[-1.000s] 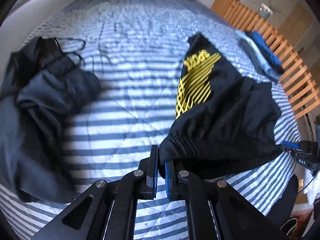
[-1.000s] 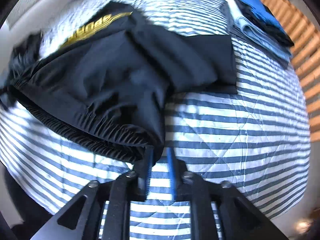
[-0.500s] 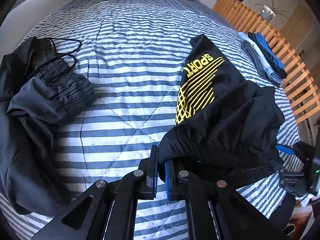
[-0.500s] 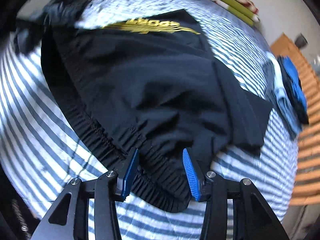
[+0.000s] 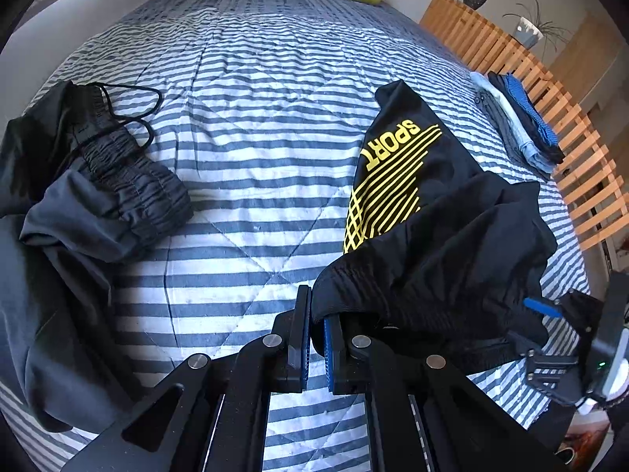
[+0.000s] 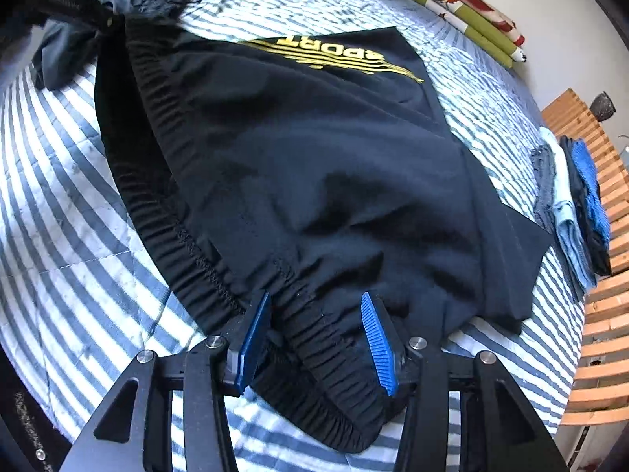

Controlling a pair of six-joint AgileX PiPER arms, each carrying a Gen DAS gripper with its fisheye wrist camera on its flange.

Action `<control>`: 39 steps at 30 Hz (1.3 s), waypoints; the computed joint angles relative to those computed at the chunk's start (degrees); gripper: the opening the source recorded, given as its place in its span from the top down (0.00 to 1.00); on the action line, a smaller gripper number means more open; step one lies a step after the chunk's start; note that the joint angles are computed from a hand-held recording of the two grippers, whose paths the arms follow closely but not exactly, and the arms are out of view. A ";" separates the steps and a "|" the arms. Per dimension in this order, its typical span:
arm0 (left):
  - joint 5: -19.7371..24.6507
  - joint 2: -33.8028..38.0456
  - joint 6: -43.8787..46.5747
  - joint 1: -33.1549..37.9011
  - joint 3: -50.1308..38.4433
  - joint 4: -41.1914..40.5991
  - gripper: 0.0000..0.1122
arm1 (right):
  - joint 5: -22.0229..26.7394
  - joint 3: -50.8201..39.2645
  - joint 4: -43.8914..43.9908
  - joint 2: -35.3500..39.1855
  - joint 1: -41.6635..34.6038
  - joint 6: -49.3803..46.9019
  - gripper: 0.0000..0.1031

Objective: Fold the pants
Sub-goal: 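Lift the waistband with both tools, turning the pants over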

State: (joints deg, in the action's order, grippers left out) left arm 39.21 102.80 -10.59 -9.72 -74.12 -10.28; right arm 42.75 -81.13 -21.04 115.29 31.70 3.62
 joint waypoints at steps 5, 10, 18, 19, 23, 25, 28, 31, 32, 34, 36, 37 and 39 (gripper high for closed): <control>1.12 0.27 -0.52 -0.72 -0.87 1.94 0.95 | 1.93 -3.77 5.85 2.14 -2.06 -4.21 0.58; 1.60 0.61 -0.53 -1.60 -0.83 2.89 0.95 | -0.74 -1.94 15.73 -2.11 -6.50 -10.57 0.58; 1.21 0.93 0.23 -0.97 -1.30 1.34 0.95 | -2.60 -0.05 6.89 -1.11 -2.21 -9.29 0.58; 1.27 0.98 0.56 -0.76 -1.33 0.94 0.95 | -2.71 -0.23 6.94 -0.67 -1.95 -9.72 0.58; 1.33 1.01 1.67 0.26 -1.19 -0.35 0.95 | -2.45 -0.82 3.67 1.20 0.35 -7.86 0.57; 1.26 1.20 2.39 0.74 -1.22 -1.12 0.95 | -2.96 -0.06 -0.54 1.77 2.04 -5.32 0.57; 1.17 1.54 3.01 1.12 -1.21 -1.76 0.95 | -3.55 0.78 -5.44 1.45 3.59 -1.58 0.57; 1.30 1.88 2.74 0.77 -1.35 -1.27 0.95 | -3.73 0.92 -7.66 0.62 3.19 1.82 0.78; 1.50 1.99 2.82 0.64 -1.51 -1.23 0.95 | -3.57 0.59 -6.43 0.21 2.58 1.17 0.78; 2.00 2.22 3.21 0.24 -2.00 -1.18 0.95 | -4.47 0.88 -3.79 -1.81 0.91 1.09 0.81; 2.69 2.71 3.22 -0.46 -3.01 -0.91 0.95 | -3.68 -1.07 1.00 -2.79 -1.53 -1.08 0.83; 3.06 3.14 3.27 -0.80 -3.72 -0.94 0.94 | -2.64 -2.60 4.73 -3.45 -3.41 -2.43 0.83; 4.43 4.83 4.95 -1.32 -6.15 -2.89 0.91 | 0.00 -6.31 9.64 -3.63 -6.76 -4.41 0.84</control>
State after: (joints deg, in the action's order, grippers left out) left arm 43.64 107.63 -5.64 -11.04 -80.27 -13.16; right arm 42.75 -87.44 -11.40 111.66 24.94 -0.79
